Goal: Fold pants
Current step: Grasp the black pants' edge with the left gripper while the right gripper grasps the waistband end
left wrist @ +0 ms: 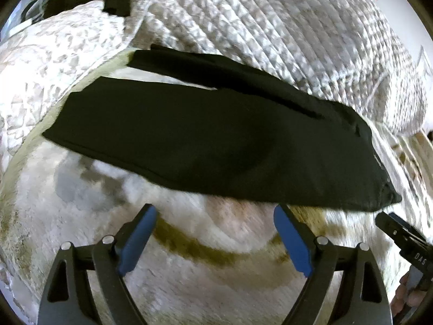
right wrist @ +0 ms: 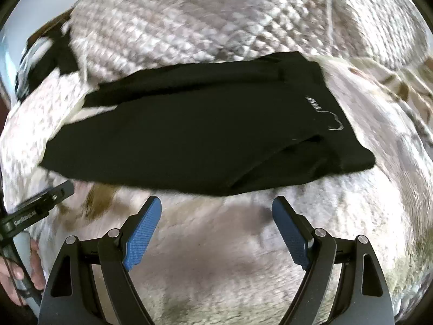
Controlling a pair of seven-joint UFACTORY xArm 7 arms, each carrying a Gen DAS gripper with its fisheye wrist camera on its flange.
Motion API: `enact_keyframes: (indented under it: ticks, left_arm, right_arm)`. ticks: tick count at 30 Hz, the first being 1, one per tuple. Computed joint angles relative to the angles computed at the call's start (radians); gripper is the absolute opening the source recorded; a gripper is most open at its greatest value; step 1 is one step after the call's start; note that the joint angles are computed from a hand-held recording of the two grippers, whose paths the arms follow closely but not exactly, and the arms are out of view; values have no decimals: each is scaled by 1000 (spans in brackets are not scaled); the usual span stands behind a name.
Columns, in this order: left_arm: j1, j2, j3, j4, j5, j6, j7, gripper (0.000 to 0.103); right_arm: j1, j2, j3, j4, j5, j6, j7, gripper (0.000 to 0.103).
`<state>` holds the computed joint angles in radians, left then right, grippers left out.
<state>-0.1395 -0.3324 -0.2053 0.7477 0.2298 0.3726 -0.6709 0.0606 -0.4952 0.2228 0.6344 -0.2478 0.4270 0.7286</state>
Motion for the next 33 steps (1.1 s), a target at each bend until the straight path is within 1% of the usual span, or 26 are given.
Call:
enact_keyframes:
  ticks: [2, 4, 5, 7, 9, 11, 13, 15, 17, 18, 19, 20, 21, 22, 24, 25, 26, 27, 28, 29, 30, 31, 32, 33]
  left_arm:
    - [12, 0, 11, -6, -7, -15, -15, 90]
    - [-4, 7, 52, -15, -65, -40, 8, 88]
    - [-21, 14, 82, -19, -114, -57, 33, 86]
    - [-27, 18, 102, -25, -163, -87, 54, 85]
    - [-18, 29, 110, -25, -191, -117, 62, 84]
    - [-38, 44, 146, -25, -261, -152, 97, 81]
    - [-24, 57, 147, -22, -284, -174, 100, 78]
    - [-26, 72, 163, -20, -321, -205, 120, 73]
    - [-5, 93, 161, -9, -329, -226, 115, 70]
    - [27, 100, 142, -5, -306, -229, 87, 65]
    - [33, 109, 144, 1, -310, -235, 82, 62]
    - [42, 116, 142, 5, -308, -242, 71, 59]
    - [58, 119, 134, 7, -292, -242, 56, 57]
    - [84, 126, 114, 15, -259, -239, 27, 55]
    - [142, 132, 71, 23, -170, -235, -48, 46]
    - [161, 140, 59, 30, -133, -235, -80, 44]
    - [179, 150, 48, 41, -97, -227, -115, 39]
    - [184, 152, 51, 44, -74, -226, -134, 34]
    - [191, 159, 48, 55, -46, -216, -157, 32]
    - [208, 165, 38, 67, 0, -198, -198, 24]
    - [217, 167, 34, 76, 38, -182, -235, 15]
    - [218, 170, 37, 82, 63, -169, -261, 12]
    - [208, 172, 50, 83, 65, -167, -267, 8]
    - [194, 173, 66, 83, 56, -168, -261, 7]
  right_arm:
    - [8, 4, -33, -9, 38, -19, 1, 84]
    - [19, 4, -69, -25, 86, -56, -4, 84]
    - [19, 7, -80, -28, 104, -70, -6, 84]
    - [13, 15, -99, -29, 136, -99, -9, 84]
    - [10, 24, -115, -32, 165, -125, -18, 84]
    - [4, 36, -129, -33, 192, -156, -22, 84]
    - [-5, 47, -141, -34, 220, -191, -19, 84]
    - [-18, 56, -147, -37, 237, -222, -17, 83]
    - [-3, 73, -176, -37, 279, -258, -28, 80]
    - [0, 77, -183, -38, 292, -274, -33, 77]
    - [-16, 83, -171, -35, 292, -284, -24, 75]
    - [-34, 81, -159, -35, 287, -286, -17, 67]
    - [-59, 79, -137, -35, 275, -293, 0, 64]
    - [-77, 74, -122, -38, 265, -306, 13, 62]
    - [-115, 68, -94, -35, 240, -307, 35, 55]
    - [-114, 75, -98, -28, 239, -306, 36, 54]
    - [-110, 84, -105, -22, 237, -305, 32, 53]
    - [-109, 98, -108, -9, 234, -293, 27, 52]
    - [-107, 112, -112, 3, 233, -280, 28, 51]
    - [-98, 120, -123, 7, 242, -276, 27, 49]
    - [-92, 125, -133, 9, 251, -270, 29, 40]
    - [-107, 128, -127, 13, 246, -255, 44, 32]
    - [-108, 127, -133, 10, 251, -248, 54, 17]
    - [-85, 122, -161, -2, 277, -256, 44, 12]
